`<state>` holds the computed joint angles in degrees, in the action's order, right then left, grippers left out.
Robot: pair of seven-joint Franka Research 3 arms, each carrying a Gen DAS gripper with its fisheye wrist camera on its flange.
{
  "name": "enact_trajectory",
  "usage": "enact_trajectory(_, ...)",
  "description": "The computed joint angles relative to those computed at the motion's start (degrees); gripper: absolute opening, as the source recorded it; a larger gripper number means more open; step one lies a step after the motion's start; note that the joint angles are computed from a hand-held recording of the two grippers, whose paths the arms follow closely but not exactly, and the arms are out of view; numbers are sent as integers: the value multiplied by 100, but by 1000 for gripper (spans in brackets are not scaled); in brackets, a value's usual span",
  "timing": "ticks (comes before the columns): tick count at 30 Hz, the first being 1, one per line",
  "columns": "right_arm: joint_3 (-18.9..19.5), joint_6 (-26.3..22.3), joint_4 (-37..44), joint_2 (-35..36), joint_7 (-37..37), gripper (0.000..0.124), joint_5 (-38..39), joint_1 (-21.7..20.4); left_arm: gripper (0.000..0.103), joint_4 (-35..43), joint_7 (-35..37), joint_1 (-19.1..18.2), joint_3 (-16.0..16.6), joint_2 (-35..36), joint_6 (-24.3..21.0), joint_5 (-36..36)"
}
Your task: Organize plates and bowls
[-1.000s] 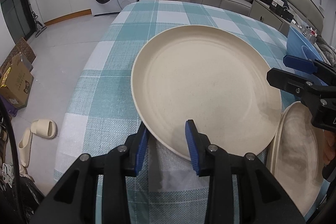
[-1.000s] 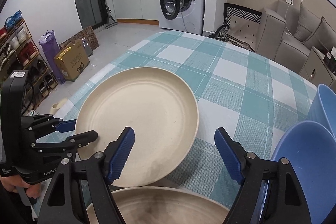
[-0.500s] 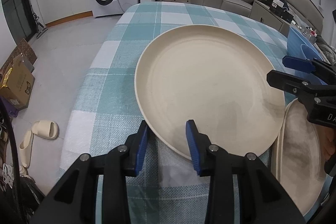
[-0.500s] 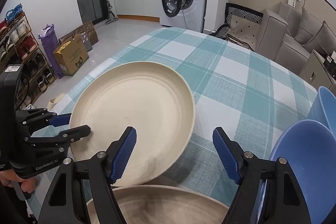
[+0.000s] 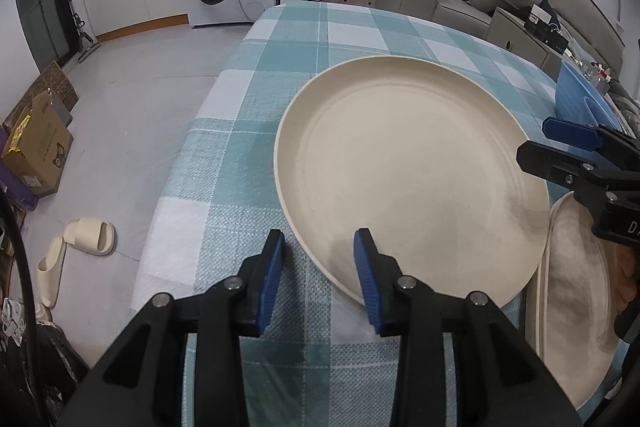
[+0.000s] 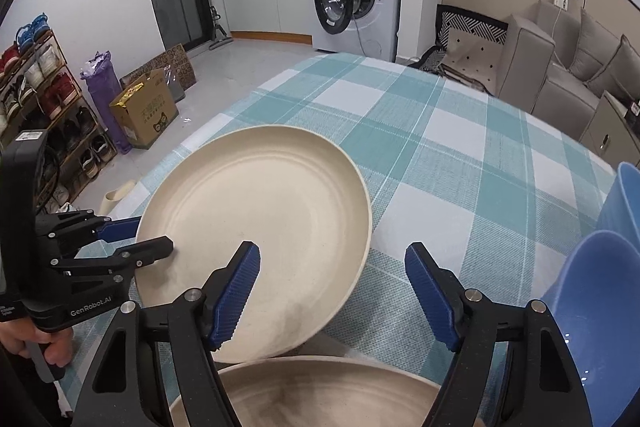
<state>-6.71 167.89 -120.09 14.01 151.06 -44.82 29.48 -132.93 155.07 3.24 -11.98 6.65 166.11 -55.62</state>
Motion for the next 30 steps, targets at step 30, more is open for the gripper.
enact_trajectory(30,-447,141,19,101,-234,53,64,496,34,-154,943,-220,74,-309,229,-1117)
